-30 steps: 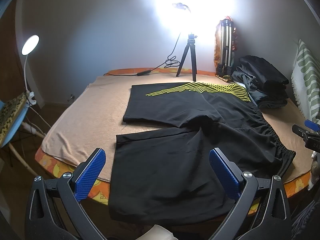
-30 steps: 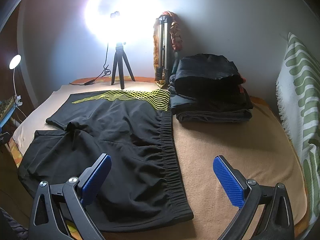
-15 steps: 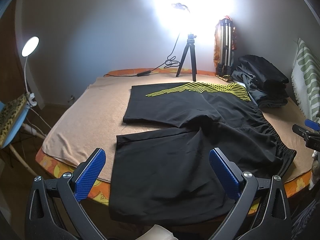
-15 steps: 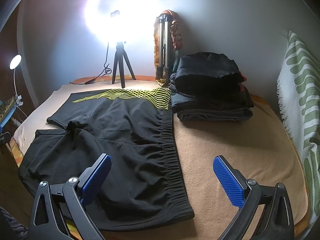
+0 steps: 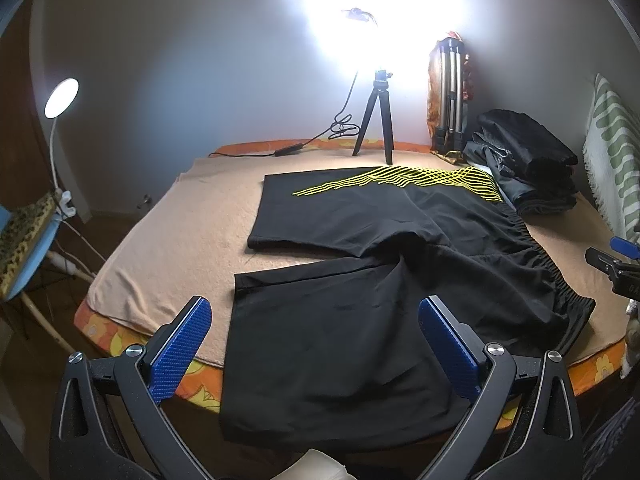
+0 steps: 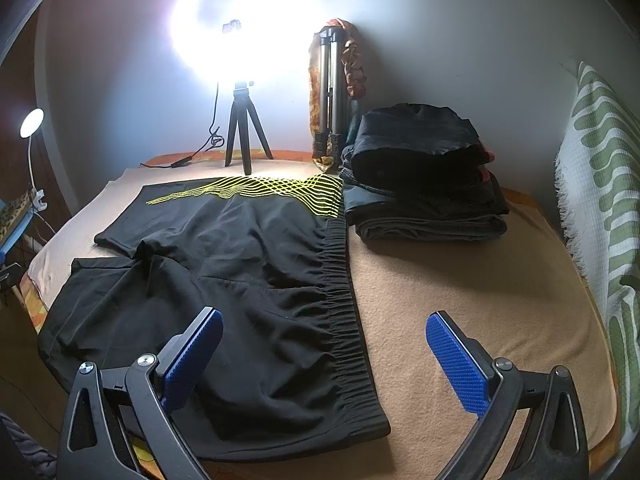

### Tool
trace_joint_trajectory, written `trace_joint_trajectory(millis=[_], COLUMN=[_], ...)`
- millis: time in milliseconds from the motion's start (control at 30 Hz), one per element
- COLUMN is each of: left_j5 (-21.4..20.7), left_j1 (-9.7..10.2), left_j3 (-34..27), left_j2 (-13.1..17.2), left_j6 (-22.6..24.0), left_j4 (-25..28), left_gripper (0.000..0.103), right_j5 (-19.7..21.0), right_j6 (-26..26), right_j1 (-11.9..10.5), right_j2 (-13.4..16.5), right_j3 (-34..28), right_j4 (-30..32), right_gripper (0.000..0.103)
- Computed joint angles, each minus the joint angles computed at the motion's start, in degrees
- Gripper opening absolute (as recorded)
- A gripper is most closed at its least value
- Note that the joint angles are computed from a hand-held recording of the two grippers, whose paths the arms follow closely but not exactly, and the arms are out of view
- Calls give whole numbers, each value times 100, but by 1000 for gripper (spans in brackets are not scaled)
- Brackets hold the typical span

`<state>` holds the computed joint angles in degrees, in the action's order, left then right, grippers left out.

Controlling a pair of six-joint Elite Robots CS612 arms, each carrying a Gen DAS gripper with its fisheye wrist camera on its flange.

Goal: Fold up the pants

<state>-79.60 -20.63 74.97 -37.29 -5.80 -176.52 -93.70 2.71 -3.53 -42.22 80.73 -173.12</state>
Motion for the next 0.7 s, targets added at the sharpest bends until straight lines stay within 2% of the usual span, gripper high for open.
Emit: trace_joint_trajectory(millis=[700], left_j5=[4], left_j1=[21], left_j3=[22], left_j2=[-10], left_j6=[33], left_j4=[-35], left_gripper=[103], right_j5=[8], right_j6=[-7], right_j1=[2], right_j2=[-4], right_j3=[1], right_j4=[8], right_gripper=[103])
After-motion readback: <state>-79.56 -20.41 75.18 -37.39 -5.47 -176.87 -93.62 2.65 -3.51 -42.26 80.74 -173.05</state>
